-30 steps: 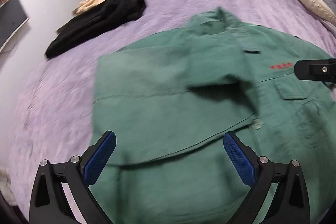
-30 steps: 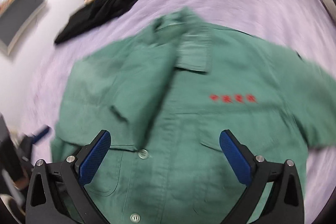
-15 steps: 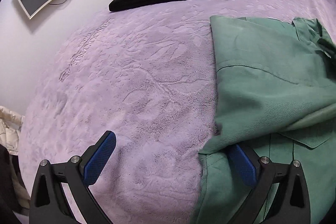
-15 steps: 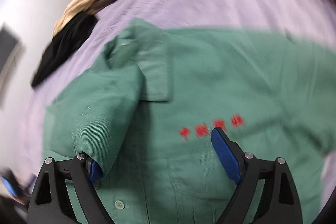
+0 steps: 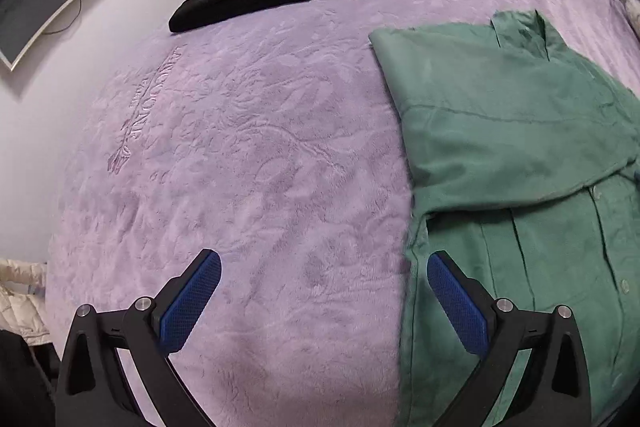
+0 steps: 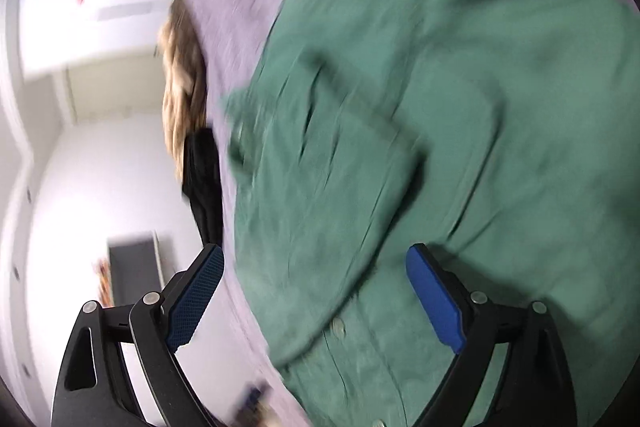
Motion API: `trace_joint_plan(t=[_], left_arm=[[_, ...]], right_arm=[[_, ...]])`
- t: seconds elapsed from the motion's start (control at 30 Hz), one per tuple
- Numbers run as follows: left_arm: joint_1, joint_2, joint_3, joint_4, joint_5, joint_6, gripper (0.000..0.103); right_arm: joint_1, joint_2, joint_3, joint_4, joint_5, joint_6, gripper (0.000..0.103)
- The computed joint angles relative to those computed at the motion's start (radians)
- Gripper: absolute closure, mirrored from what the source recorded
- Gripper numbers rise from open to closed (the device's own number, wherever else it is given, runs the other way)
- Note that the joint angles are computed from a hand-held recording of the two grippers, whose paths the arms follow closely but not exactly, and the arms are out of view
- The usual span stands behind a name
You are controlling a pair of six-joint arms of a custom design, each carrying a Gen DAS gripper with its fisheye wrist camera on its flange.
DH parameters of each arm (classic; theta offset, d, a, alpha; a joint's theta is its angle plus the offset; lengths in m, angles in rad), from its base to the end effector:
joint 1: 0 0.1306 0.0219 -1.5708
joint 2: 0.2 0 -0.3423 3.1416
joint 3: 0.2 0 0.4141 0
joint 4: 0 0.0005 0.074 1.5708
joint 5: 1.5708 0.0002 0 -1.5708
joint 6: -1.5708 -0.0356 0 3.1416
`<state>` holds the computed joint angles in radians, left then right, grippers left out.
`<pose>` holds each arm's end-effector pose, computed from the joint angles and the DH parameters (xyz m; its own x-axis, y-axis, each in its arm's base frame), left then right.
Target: Fold large clothes
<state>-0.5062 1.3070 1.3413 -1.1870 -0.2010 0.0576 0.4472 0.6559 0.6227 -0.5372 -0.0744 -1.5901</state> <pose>0.4037 -0.2163 0.3868 -0.8212 0.3908 -0.4158 0.3575 0.9203 0.1588 0.2727 0.1332 0.3161 -0.4782 0.8765 0.0564 0.4962 0.2166 0.8407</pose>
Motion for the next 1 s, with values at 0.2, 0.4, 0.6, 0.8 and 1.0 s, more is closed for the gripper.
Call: trace_joint_plan(t=[0.2,0.4,0.6,0.8,1.0], left_arm=[[0.057,0.270,0.248,0.032,0.171,0.067,0.000],[0.030,0.547,0.521,-0.035,0.229,0.073,0.000],[0.014,0.630,0.637,-0.092,0.337,0.047,0.097],[0.061,0.627,0.655,-0.075,0.410,0.000,0.097],[0.074,0.634,0.619,-0.047,0.407,0.019,0.097]], right_arm=[[0.179,0.454,0.200,0.359,-0.163,-0.010,0.009],[0.226,0.710,0.375,0.506,-0.130,-0.071,0.010],[0.240,0.778,0.409,0.571,-0.159,-0.126,0.100],[0.247,0.901,0.531,0.586,-0.205,-0.062,0.100],[0.261,0.969,0.591,0.466,-0.256,-0.035,0.099]])
